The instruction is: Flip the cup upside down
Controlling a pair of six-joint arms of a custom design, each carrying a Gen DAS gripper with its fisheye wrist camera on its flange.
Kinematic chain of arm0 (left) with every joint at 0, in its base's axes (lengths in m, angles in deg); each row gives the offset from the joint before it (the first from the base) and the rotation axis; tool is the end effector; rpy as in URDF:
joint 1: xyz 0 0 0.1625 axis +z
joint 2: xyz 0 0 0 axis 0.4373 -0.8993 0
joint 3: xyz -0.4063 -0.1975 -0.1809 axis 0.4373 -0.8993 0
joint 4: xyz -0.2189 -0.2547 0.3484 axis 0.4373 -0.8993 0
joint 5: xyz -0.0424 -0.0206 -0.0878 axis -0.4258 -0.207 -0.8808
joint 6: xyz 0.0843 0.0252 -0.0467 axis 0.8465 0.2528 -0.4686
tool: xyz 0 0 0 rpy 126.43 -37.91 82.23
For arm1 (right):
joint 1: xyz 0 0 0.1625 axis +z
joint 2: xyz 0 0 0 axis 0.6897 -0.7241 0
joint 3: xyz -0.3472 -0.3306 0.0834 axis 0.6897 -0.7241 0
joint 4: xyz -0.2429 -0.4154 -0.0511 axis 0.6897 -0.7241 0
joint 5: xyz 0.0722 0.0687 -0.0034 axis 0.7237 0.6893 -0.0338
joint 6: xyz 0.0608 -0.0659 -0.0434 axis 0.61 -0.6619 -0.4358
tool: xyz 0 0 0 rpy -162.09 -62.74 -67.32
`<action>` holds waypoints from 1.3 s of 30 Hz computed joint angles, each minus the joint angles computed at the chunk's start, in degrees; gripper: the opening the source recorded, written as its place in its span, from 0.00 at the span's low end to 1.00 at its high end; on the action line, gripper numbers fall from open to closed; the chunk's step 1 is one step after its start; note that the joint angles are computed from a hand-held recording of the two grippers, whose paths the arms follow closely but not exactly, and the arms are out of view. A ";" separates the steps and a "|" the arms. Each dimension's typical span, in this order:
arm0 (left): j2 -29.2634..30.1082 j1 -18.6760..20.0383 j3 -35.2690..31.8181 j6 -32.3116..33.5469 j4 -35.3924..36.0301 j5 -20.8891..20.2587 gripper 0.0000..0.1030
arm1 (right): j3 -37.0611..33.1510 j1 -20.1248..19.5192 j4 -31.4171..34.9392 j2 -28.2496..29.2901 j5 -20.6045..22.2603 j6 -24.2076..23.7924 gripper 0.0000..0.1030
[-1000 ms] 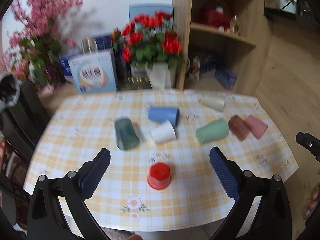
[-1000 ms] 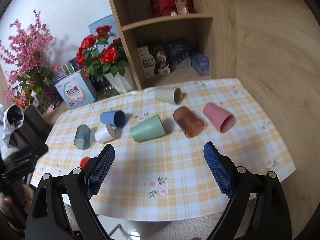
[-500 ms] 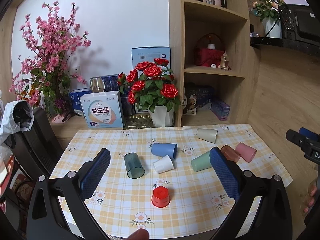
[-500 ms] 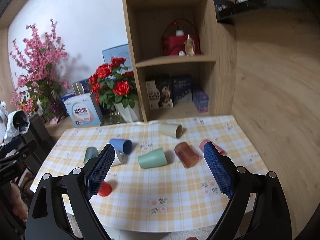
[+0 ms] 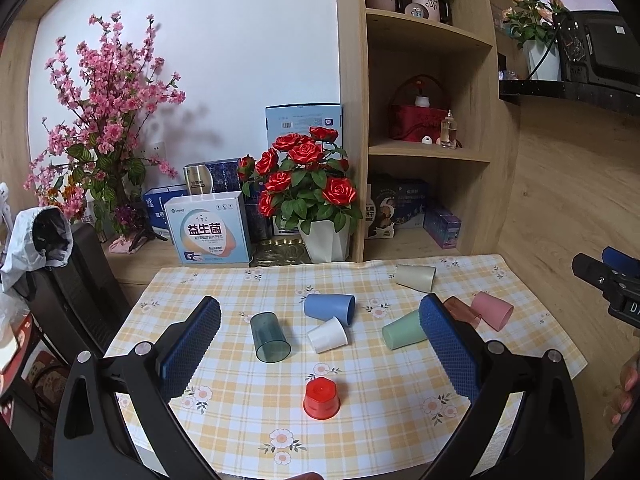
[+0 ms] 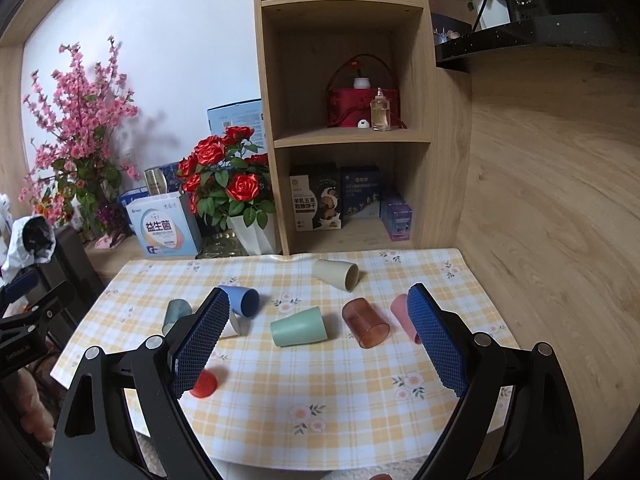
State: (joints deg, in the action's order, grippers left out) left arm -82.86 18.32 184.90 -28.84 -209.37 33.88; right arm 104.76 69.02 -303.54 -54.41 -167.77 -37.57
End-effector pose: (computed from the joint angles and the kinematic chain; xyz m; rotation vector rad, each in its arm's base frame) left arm -0.3151 -0.5862 0.2336 0.9506 2.1868 -1.1682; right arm 0.2629 -0.4883 0.2929 0.1362 -1.9527 1.3794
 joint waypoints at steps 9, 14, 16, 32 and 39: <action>-0.32 -0.16 0.04 0.10 -0.05 -0.27 0.94 | -0.05 0.37 -0.56 -0.04 0.04 -0.78 0.85; -0.35 -0.40 0.03 0.10 -0.22 0.01 0.94 | -0.39 0.73 -0.08 -0.11 -0.86 -0.74 0.85; -0.31 -0.49 -0.02 0.13 -0.19 0.13 0.94 | -0.56 0.83 0.60 -0.11 -1.24 -0.50 0.85; -0.72 -0.46 0.11 -0.73 1.71 -0.03 0.94 | -0.77 0.81 1.45 0.05 -2.09 -0.08 0.85; -0.72 -0.44 0.11 -0.81 1.87 -0.03 0.94 | -0.76 0.83 1.62 0.04 -2.20 0.11 0.85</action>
